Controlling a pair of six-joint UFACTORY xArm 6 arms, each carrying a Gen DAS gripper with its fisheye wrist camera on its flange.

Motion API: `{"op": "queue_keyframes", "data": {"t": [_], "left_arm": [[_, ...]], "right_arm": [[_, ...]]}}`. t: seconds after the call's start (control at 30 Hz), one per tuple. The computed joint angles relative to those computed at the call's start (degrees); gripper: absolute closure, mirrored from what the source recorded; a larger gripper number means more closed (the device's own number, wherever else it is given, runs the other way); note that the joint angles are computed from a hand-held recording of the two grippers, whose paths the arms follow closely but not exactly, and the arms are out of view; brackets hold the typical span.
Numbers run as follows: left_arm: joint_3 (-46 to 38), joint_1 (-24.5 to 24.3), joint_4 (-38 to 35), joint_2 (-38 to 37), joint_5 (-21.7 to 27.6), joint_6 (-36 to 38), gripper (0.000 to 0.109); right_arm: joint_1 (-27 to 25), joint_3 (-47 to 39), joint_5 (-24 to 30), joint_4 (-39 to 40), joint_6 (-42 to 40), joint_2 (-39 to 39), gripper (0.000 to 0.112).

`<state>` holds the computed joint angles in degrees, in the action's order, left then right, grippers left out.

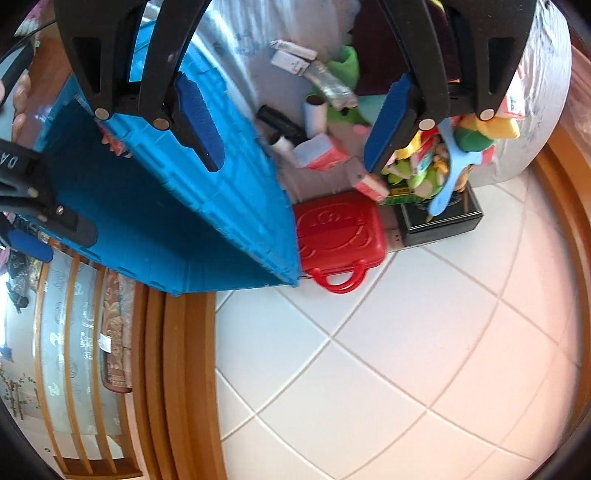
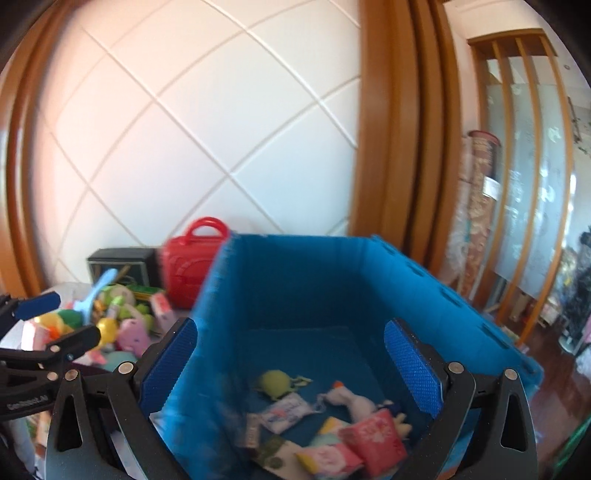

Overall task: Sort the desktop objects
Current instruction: 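Move both tools back over the pile on the table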

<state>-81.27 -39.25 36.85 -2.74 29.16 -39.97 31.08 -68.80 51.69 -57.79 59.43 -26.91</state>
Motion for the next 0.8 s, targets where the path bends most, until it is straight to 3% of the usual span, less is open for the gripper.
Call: {"op": "queue_keyframes", "data": {"t": [0.23, 0.37, 0.6, 0.8], "left_arm": [[13.9, 9.9, 1.2, -11.5, 1.6, -0.9, 0.031], [20.5, 17.6, -2.6, -16.1, 2.6, 2.0, 0.031], [28.0, 29.5, -11.5, -19.3, 2.0, 10.4, 0.031], [31.2, 35.5, -19.8, -18.6, 0.3, 20.2, 0.031]], "right_arm": [[6.7, -11.6, -3.9, 2.5, -3.5, 13.8, 0.009], [9.2, -18.5, -5.4, 7.5, -6.9, 22.8, 0.009], [11.7, -29.9, -4.3, 18.1, -13.1, 37.1, 0.009], [13.0, -40.9, 0.3, 24.5, -16.8, 48.1, 0.009]]}}
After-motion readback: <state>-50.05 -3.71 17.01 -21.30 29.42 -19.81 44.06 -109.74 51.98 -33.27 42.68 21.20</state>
